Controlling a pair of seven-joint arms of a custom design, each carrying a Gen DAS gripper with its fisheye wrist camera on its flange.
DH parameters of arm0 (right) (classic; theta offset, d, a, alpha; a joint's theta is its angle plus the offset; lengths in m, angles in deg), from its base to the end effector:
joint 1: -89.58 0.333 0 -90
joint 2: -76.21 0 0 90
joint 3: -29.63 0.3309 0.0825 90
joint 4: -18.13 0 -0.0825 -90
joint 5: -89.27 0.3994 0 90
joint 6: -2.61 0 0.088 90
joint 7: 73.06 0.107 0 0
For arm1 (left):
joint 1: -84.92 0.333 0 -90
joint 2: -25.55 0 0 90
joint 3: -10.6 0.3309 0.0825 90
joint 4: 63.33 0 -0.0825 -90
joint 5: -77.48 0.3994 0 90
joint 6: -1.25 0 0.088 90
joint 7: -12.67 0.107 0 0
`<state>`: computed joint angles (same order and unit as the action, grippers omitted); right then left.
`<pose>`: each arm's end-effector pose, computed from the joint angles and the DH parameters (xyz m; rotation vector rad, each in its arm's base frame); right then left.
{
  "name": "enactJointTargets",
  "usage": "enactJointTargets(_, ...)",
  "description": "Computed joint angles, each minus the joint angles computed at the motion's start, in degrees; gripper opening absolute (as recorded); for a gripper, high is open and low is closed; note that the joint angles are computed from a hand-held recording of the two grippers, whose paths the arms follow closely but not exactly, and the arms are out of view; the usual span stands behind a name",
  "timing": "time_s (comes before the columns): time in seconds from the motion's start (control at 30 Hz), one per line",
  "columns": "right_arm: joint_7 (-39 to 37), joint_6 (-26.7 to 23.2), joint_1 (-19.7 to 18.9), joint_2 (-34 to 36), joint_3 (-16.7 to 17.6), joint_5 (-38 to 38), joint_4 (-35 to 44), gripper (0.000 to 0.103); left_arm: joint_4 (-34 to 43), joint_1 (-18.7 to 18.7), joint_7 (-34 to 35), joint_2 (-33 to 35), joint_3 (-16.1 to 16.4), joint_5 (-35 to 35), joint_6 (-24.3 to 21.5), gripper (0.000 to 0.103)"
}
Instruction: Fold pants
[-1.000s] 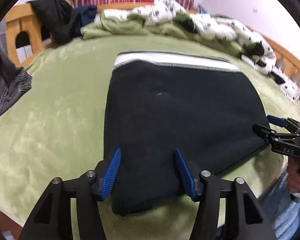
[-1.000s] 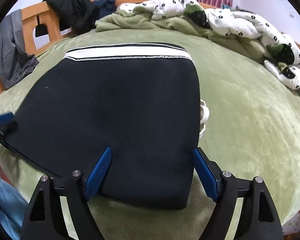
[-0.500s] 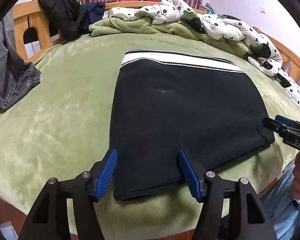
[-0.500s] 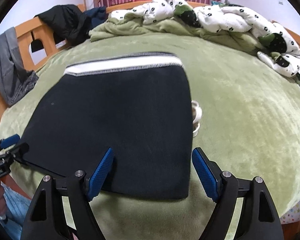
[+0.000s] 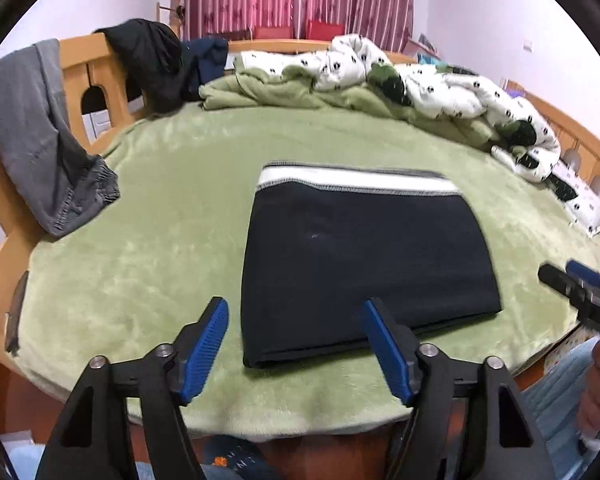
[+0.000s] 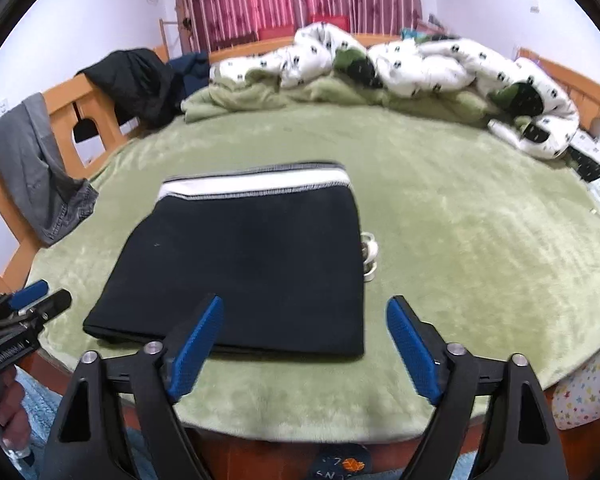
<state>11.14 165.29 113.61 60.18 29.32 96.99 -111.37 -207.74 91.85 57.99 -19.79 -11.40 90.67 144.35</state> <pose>0.4840 0.2047 0.5867 -1.9524 1.2880 -0.5340 0.3621 -0.1337 0.6023 -1.9931 1.3411 -0.6770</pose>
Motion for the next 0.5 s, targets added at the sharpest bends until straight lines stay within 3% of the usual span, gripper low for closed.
enactJointTargets(0.07, -0.18, 0.71, 0.29, -2.53, -0.19, 0.23, -2.12, 0.101, -0.09, -0.97, -0.27, -2.15, 0.11, -0.74, -1.97, 0.072)
enactJointTargets(0.17, -0.42, -0.62, 1.09, -5.55, -1.09, 0.79, -4.09, 0.101, -0.64, -3.03, 0.56, -4.47, 0.88, -2.3, -4.07, 0.076)
enactJointTargets(0.3, 2.31, -1.64, -0.97, -8.79, 0.22, -2.92, -6.37, 0.102, -1.26, -3.88, 0.46, -7.0, 0.06, -3.13, -6.77, 0.078)
enactJointTargets(0.5, 1.16, -2.65, 1.43, -13.2, -2.59, -2.08, -9.34, 0.102, -1.33, -4.51, -0.37, -8.98, -1.16, -3.26, -9.27, 0.078)
